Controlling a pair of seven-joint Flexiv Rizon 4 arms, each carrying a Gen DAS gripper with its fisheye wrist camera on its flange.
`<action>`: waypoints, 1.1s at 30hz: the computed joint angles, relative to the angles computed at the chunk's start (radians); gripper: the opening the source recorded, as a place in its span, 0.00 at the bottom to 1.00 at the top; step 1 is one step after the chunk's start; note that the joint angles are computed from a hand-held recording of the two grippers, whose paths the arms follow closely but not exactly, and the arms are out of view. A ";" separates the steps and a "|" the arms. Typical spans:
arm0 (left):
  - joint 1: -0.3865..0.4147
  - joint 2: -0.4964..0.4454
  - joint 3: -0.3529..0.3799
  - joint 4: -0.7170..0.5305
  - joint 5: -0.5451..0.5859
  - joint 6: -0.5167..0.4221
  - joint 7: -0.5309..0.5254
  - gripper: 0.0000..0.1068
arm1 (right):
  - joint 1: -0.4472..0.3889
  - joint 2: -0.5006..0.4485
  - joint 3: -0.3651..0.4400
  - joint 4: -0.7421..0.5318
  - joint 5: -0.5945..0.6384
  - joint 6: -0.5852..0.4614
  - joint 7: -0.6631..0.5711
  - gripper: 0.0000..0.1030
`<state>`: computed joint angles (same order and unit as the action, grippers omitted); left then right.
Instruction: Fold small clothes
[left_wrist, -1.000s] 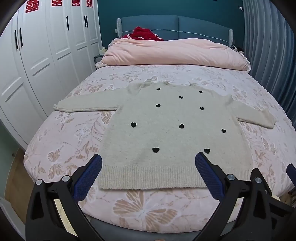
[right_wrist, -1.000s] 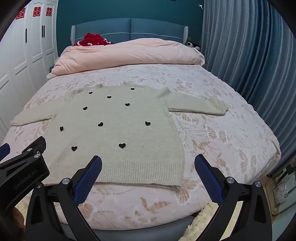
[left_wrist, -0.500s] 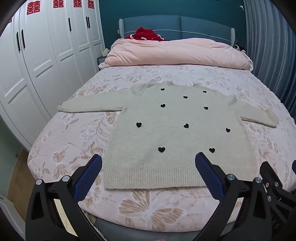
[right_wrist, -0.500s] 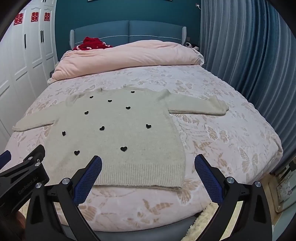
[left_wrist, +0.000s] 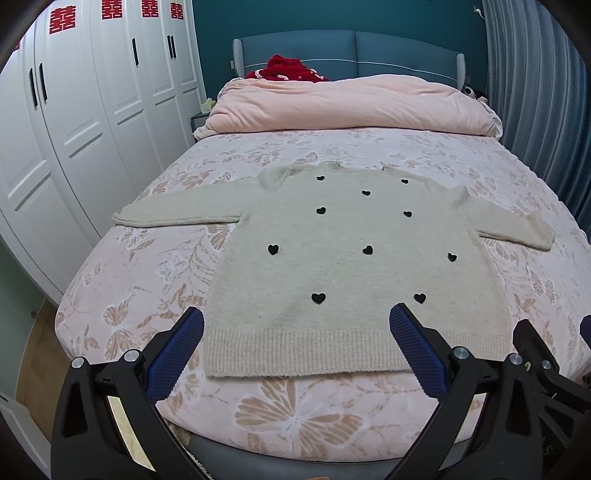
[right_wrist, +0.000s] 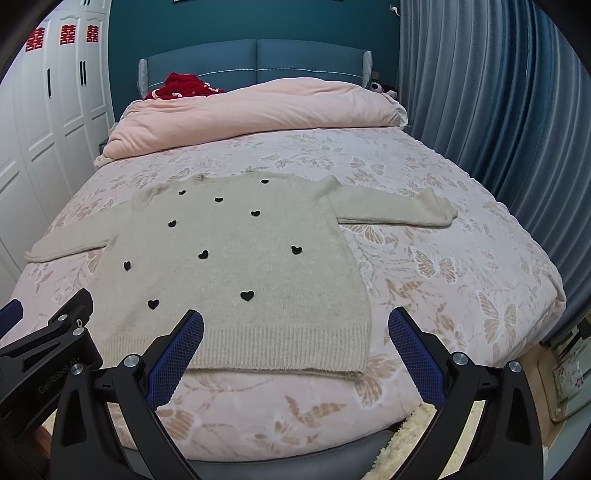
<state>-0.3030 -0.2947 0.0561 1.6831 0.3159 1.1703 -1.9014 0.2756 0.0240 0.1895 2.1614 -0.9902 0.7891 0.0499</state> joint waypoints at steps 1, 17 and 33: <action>0.005 0.005 -0.003 0.009 -0.009 0.007 0.004 0.92 | 0.000 -0.001 0.000 0.000 -0.001 0.000 0.001 0.95; 0.002 0.000 -0.001 0.001 0.001 -0.009 -0.008 0.92 | -0.002 -0.004 -0.001 0.007 -0.003 0.007 0.007 0.95; 0.006 -0.009 -0.005 0.000 -0.001 -0.033 -0.012 0.92 | -0.001 -0.022 -0.008 0.015 0.012 0.025 0.005 0.95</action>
